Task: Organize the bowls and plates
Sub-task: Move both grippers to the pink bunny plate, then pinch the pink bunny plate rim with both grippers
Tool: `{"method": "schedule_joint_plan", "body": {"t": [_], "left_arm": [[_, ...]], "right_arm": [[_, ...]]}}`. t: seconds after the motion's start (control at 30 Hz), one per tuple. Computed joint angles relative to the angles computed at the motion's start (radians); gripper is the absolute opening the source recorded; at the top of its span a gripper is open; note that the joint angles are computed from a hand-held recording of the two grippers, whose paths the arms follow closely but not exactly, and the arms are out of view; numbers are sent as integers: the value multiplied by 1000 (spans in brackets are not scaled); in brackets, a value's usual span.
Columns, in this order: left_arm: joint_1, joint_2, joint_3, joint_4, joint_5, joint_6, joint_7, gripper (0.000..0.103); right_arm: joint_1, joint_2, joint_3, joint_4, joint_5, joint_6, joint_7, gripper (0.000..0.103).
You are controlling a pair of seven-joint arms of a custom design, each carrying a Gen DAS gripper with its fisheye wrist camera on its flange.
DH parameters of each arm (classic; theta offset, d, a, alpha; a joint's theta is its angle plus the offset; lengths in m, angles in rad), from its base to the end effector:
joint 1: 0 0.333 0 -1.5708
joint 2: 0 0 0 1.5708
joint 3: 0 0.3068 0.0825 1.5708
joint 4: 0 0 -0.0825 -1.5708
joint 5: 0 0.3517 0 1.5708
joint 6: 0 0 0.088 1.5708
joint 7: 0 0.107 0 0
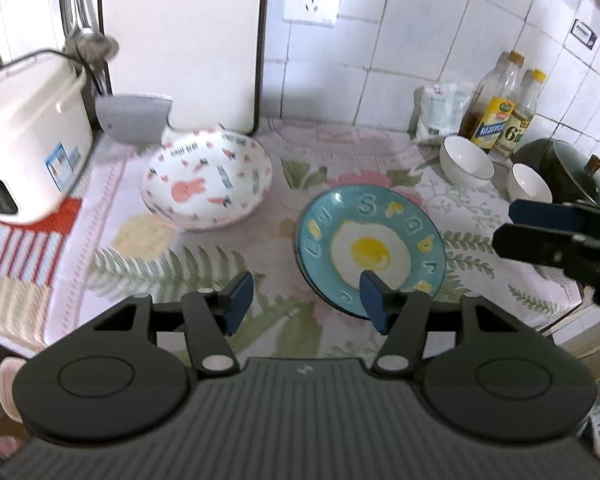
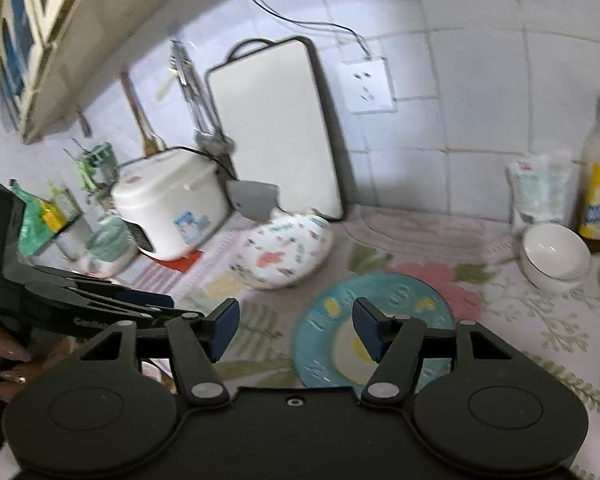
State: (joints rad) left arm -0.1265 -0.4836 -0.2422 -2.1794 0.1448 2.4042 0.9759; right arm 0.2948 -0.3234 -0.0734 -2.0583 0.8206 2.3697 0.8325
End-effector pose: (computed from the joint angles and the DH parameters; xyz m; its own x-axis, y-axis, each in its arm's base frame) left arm 0.3935 -0.1767 0.6500 0.0874 -0.9867 0.1372 -0.7409 -0.1564 -0.6532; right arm 0.4640 0.1076 0.6434 0.6072 -0.7331 -0.3063 -0.6207 -0.1970 -0.7589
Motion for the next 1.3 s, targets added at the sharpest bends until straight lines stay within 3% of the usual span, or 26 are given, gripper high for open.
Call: {"method": "schedule_joint_plan", "body": {"t": [0.1, 0.27, 0.4, 0.53, 0.7, 0.83, 1.03, 1.3], "left_arm": [[6, -35, 23, -35, 5, 42, 30, 64], [58, -58, 33, -86, 37, 138, 46, 76], [126, -48, 21, -122, 100, 236, 36, 77], [210, -5, 7, -172, 141, 385, -46, 77], [315, 83, -27, -199, 204, 528, -154, 77], [491, 148, -161, -155, 394, 498, -365, 77], [461, 275, -107, -106, 473, 492, -447, 77], [380, 386, -17, -62, 472, 475, -547, 73]], "right_arm": [[20, 25, 1, 39, 45, -18, -10, 75], [45, 86, 33, 83, 114, 69, -68, 77], [35, 200, 58, 192, 87, 45, -65, 78], [0, 353, 94, 318, 75, 3, -32, 78], [-37, 527, 158, 441, 31, 7, -24, 76], [-63, 675, 195, 586, -18, -32, 113, 76], [-69, 870, 224, 819, -159, -119, 336, 76], [-56, 1034, 245, 1010, -296, -155, 474, 71]]}}
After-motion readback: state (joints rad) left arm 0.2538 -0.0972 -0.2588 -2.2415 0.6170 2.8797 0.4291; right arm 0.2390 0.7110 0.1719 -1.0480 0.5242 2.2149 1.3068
